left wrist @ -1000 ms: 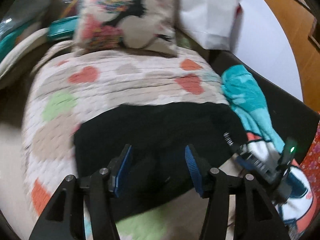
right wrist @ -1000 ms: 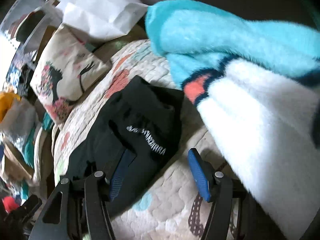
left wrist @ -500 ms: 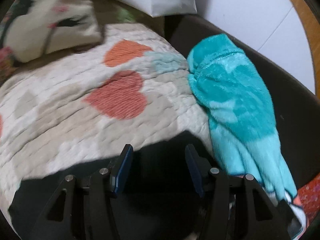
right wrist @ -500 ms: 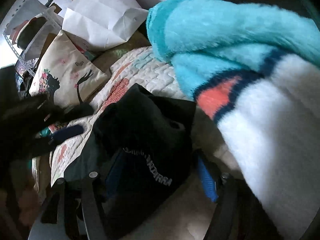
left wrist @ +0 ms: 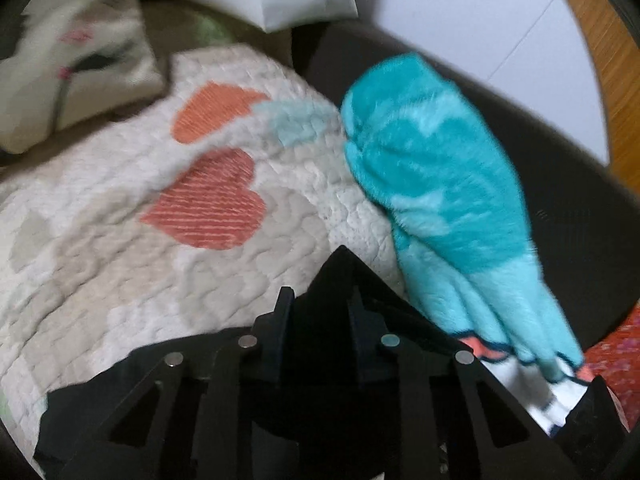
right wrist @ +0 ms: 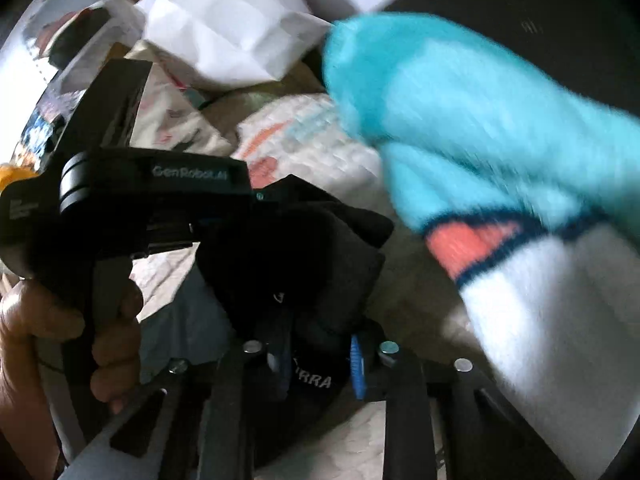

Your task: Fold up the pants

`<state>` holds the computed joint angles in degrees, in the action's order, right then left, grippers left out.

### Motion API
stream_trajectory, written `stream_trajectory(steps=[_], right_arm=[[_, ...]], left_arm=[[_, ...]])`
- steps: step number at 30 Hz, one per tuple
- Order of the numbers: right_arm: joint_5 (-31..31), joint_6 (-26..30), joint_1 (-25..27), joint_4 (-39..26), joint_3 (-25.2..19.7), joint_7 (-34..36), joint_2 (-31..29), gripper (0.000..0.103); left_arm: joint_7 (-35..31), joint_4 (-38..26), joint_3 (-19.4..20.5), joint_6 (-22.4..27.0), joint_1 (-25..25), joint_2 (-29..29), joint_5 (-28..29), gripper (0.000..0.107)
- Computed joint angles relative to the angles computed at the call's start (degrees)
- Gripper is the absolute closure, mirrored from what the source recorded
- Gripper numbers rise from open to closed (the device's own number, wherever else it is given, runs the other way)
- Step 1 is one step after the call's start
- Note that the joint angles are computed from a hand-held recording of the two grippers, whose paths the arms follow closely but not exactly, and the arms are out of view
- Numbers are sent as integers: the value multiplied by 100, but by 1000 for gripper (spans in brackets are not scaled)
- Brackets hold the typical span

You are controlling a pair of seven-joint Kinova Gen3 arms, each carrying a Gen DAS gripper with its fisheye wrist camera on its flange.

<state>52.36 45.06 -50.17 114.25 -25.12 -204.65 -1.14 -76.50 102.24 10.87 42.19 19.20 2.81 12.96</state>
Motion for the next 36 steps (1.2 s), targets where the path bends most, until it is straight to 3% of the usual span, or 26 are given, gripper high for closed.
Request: stream_trajectory(steps=[8,12,17,19,25,28,31,33,35,36], right_arm=[[814,1042,-766,-717,-360,585,324,80],[1151,1567,-1549,-1266,-251,1293,758,80],[1477,2010,-2127,-1927,-389,2458,1350,81],[1663,2223,-2150,-2175,-674,2924,1676,81],[1495,2325,-2384,-2839,-817,4296,2422,79],[1359,2312,-2419,-2979,-877,4715,2649,77],[1178,2092,-2370,-2988,-940,4921,2710,67],[916,1869,-2347,-3026,-917,5132,2731,55],[674,1624,-2325,-3004,-894,5280,2711,32],[544,1524,-2324,-2991,-886,5351,2696,31]], left_arm=[[-645,1049,-659,97,-582,-1783,1004,84],[-857,1738,-1447,195,-614,-2683,1419,84],[-1304,2652,-2495,238,-713,-3606,1959,84],[-1413,2924,-2833,345,-850,-3863,1978,84],[-1406,3336,-3475,884,-1555,-4227,1501,73],[-1477,3393,-3953,1178,-1797,-4401,1298,60],[-1459,3398,-4234,1418,-2060,-4671,1084,56],[-1343,3400,-4427,1600,-2256,-4846,921,55],[-1059,3372,-4374,1832,-2593,-5004,695,55],[-929,3382,-4322,1899,-2723,-5100,621,55]])
